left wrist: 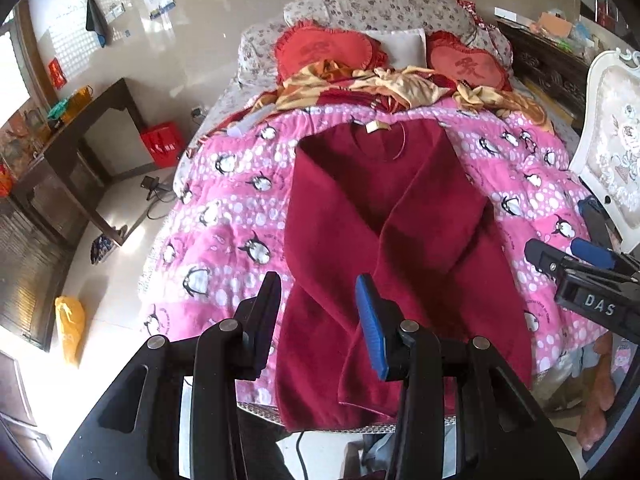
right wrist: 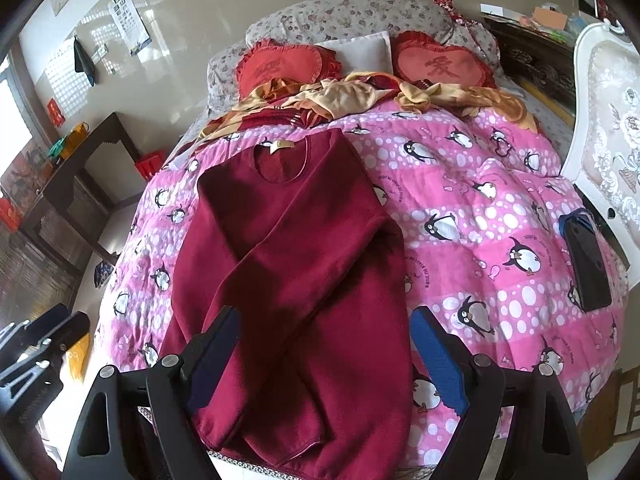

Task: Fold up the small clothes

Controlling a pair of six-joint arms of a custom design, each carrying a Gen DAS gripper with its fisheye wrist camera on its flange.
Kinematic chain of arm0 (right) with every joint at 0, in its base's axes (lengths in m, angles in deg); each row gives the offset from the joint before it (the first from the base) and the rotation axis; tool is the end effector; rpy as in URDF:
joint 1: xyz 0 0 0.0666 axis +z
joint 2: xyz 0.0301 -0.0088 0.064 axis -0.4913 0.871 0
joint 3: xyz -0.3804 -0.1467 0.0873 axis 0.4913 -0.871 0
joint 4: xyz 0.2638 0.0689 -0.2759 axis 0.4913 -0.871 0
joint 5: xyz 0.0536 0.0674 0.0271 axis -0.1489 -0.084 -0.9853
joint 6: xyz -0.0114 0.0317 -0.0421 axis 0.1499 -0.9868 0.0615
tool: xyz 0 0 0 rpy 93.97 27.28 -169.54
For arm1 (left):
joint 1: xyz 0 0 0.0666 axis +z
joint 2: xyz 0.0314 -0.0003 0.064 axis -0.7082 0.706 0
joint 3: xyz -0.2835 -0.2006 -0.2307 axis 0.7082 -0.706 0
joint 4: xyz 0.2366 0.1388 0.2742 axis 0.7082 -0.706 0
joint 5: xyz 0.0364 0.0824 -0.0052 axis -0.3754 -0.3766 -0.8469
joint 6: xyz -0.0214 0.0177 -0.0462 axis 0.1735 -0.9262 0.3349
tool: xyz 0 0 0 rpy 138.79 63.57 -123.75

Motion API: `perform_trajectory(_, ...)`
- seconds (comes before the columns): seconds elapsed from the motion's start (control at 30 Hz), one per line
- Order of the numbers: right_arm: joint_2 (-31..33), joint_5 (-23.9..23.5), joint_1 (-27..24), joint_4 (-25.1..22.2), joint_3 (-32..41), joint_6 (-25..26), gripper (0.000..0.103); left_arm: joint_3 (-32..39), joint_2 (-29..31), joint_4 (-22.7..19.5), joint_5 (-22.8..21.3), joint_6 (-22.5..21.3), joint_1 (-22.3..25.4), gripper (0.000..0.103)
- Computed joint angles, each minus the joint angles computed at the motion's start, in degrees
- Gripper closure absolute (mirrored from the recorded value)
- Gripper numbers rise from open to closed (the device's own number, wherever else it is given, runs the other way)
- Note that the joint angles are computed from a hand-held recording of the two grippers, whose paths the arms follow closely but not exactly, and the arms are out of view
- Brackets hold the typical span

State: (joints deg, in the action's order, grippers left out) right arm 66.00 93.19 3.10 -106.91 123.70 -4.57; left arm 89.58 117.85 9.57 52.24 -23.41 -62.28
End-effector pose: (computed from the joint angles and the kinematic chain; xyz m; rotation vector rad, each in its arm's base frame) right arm 0.3169 0.1841 0.5187 0.6880 2.3742 0.1121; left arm 0.3917 -0.1225 0.5717 0.7019 2.3555 -0.0399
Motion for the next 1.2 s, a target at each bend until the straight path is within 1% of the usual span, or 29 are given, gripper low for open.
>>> perform_trajectory(0.43,-0.1,-0.1,0.4,0.0,-0.1,-0.5,0.018,0.0,-1.0,0.3,0.1,-0.5,-0.1,0.065)
perform_trajectory(0.53,-0.2,-0.3,0.4,0.3,-0.4,-0.5,0.018,0.1,-0.2,-0.3,0.9,-0.8,0.1,0.063)
perform_trajectory(0.6,0.1,-0.6,0.0,0.4,-0.3,-0.4,0.018,1.1,1.6,-2.2,3.8,-0.9,1.0,0.046)
perform_trajectory(0.67,0.2,-1.5,-0.9,1.0,-0.9,-0.1,0.018,2.7,3.8,-4.3,6.7,-0.9,1.7,0.045)
perform_trajectory(0.77,0.3,-2.7,-2.8,2.5,-2.1,0.1,0.018,6.5,8.5,-5.7,6.6,-0.6,0.5,0.045)
perform_trajectory(0.83,0.1,-4.4,-4.6,4.8,-3.7,0.3,0.018,9.2,11.5,-6.3,7.4,-0.1,-0.7,0.045)
perform_trajectory(0.9,-0.3,-6.6,-6.9,7.7,-5.8,0.8,0.018,13.2,15.8,-7.2,9.1,0.0,-1.9,0.045)
perform_trajectory(0.93,-0.5,-8.2,-8.2,9.5,-7.0,0.7,0.018,16.4,19.0,-8.6,9.8,0.4,-2.8,0.045)
perform_trajectory(0.97,-0.9,-10.4,-10.0,12.3,-8.9,0.8,0.019,19.1,21.5,-10.0,10.8,0.3,-3.4,0.045)
perform_trajectory(1.0,-1.0,-12.5,-11.7,14.7,-10.3,1.0,0.022,23.4,25.2,-12.6,12.2,-0.3,-4.3,0.045)
perform_trajectory(1.03,-0.8,-14.1,-13.0,15.9,-11.0,1.1,0.027,28.6,29.3,-15.9,12.9,-0.7,-5.3,0.045)
perform_trajectory(1.07,-0.3,-16.8,-15.2,17.9,-12.2,1.0,0.03,32.9,32.6,-18.3,13.3,-0.6,-6.1,0.045)
perform_trajectory(1.1,0.0,-18.5,-16.5,19.4,-12.9,1.2,0.037,37.7,36.1,-20.2,13.8,-0.7,-7.0,0.045)
perform_trajectory(1.13,0.6,-20.2,-17.9,20.8,-13.3,1.4,0.043,42.9,39.8,-22.1,13.3,-0.8,-8.1,0.045)
perform_trajectory(1.17,1.9,-21.5,-19.5,21.9,-13.3,2.1,0.044,49.7,44.3,-24.3,11.9,-0.2,-9.6,0.045)
perform_trajectory(1.2,2.9,-21.9,-20.4,22.5,-13.1,3.0,0.044,55.2,47.8,-26.5,11.7,-0.3,-10.4,0.045)
